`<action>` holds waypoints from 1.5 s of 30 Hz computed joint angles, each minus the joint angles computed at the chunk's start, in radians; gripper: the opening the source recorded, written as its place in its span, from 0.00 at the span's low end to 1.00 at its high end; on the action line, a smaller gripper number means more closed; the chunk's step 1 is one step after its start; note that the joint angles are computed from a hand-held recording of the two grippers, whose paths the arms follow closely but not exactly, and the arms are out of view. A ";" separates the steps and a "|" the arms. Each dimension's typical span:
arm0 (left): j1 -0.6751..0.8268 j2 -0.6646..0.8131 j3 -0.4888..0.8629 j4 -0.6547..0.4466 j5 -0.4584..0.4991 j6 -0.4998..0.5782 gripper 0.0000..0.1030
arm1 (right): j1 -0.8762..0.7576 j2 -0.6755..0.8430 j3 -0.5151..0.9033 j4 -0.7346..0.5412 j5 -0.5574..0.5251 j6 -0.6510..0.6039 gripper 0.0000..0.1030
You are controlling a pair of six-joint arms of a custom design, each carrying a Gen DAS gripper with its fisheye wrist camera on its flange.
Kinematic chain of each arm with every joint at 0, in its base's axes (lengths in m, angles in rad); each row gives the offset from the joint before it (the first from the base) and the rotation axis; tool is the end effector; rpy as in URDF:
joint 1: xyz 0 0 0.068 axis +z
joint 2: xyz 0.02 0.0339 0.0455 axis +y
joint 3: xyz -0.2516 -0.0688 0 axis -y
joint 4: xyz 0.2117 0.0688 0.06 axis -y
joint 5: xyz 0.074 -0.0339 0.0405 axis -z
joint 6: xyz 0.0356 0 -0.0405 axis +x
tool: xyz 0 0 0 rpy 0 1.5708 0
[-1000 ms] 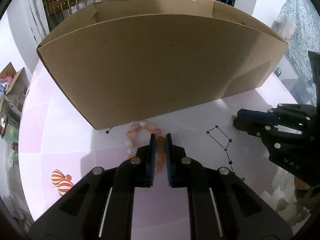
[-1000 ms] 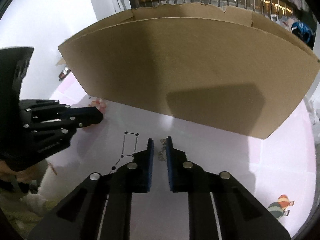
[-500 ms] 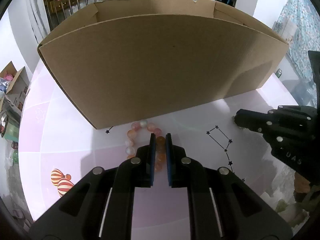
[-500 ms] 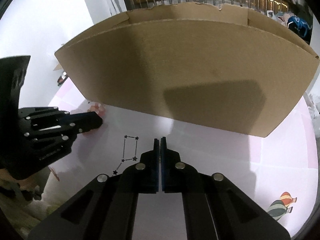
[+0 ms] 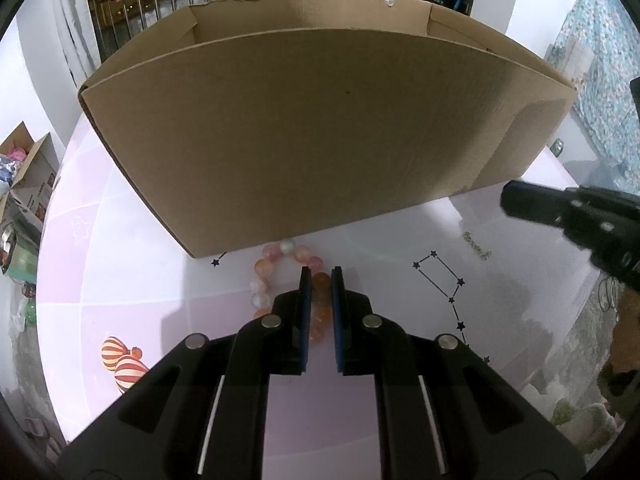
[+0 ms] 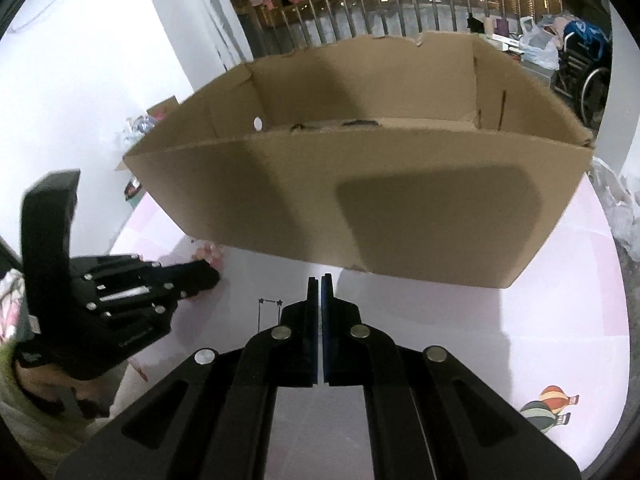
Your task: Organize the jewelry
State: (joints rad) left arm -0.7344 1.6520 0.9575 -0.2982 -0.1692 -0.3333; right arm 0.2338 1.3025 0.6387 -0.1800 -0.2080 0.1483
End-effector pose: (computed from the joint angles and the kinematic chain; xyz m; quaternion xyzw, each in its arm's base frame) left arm 0.2275 -0.1973 0.1835 0.1667 0.9407 -0.0748 0.2857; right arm 0.2214 0.0603 0.1916 -0.0766 0.9272 0.1624 0.3288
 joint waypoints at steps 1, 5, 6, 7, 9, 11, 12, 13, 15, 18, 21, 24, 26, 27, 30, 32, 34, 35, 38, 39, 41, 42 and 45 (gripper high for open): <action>-0.001 0.000 -0.001 0.002 -0.001 0.000 0.08 | -0.003 -0.002 0.001 0.000 -0.004 0.004 0.02; -0.004 -0.004 -0.014 0.016 -0.005 -0.001 0.08 | -0.032 -0.029 0.003 -0.019 -0.039 0.009 0.02; -0.004 -0.005 -0.016 0.019 -0.005 -0.003 0.08 | -0.041 -0.037 0.005 -0.030 -0.046 0.003 0.02; -0.004 -0.007 -0.020 0.022 -0.006 -0.003 0.08 | -0.030 -0.032 0.005 -0.024 -0.039 0.006 0.02; -0.004 -0.010 -0.024 0.024 -0.005 -0.002 0.08 | -0.019 -0.015 0.018 -0.047 -0.036 -0.013 0.02; -0.004 -0.010 -0.025 0.026 -0.004 -0.003 0.08 | 0.001 0.000 0.024 -0.068 -0.026 -0.026 0.02; -0.003 -0.011 -0.025 0.026 -0.004 -0.003 0.08 | 0.018 0.011 0.028 -0.084 -0.017 -0.038 0.02; -0.002 -0.012 -0.026 0.026 -0.002 -0.003 0.08 | 0.031 0.017 0.027 -0.093 -0.003 -0.046 0.02; -0.001 -0.014 -0.029 0.028 -0.001 -0.004 0.08 | 0.070 0.042 0.028 -0.105 0.038 -0.056 0.02; -0.003 -0.015 -0.029 0.029 -0.003 -0.004 0.08 | 0.119 0.100 0.032 -0.100 0.111 -0.052 0.02; 0.000 -0.013 -0.028 0.029 0.000 -0.002 0.08 | 0.123 0.133 0.031 -0.057 0.124 -0.055 0.02; -0.002 -0.016 -0.028 0.026 -0.004 -0.002 0.08 | 0.139 0.162 0.035 -0.007 0.156 -0.054 0.02; -0.003 -0.014 -0.027 0.027 -0.005 -0.001 0.08 | 0.140 0.179 0.037 0.023 0.158 -0.047 0.02; -0.003 -0.015 -0.028 0.028 -0.006 -0.002 0.08 | 0.141 0.187 0.038 0.037 0.162 -0.044 0.02; -0.001 -0.017 -0.032 0.031 -0.004 -0.001 0.08 | 0.140 0.168 0.031 0.037 0.160 -0.023 0.02; -0.001 -0.016 -0.032 0.031 -0.003 -0.001 0.08 | 0.131 0.127 0.008 0.038 0.139 -0.015 0.03; -0.002 -0.018 -0.031 0.030 -0.003 -0.003 0.08 | 0.133 0.090 -0.009 0.022 0.148 -0.015 0.04; -0.004 -0.018 -0.032 0.029 -0.004 -0.004 0.08 | 0.135 0.075 -0.019 0.012 0.154 -0.014 0.04; -0.003 -0.020 -0.035 0.032 -0.004 -0.001 0.08 | 0.124 0.069 -0.035 0.005 0.153 -0.034 0.06; -0.001 -0.019 -0.033 0.031 -0.002 0.000 0.08 | 0.123 0.075 -0.040 0.012 0.158 -0.039 0.08; -0.001 -0.019 -0.032 0.031 -0.001 -0.001 0.08 | 0.114 0.084 -0.042 0.025 0.150 -0.048 0.11; 0.000 -0.019 -0.031 0.030 0.000 -0.001 0.08 | 0.115 0.091 -0.039 0.037 0.151 -0.055 0.12; 0.002 -0.018 -0.031 0.030 0.000 0.000 0.08 | 0.132 0.124 -0.021 0.067 0.165 -0.064 0.15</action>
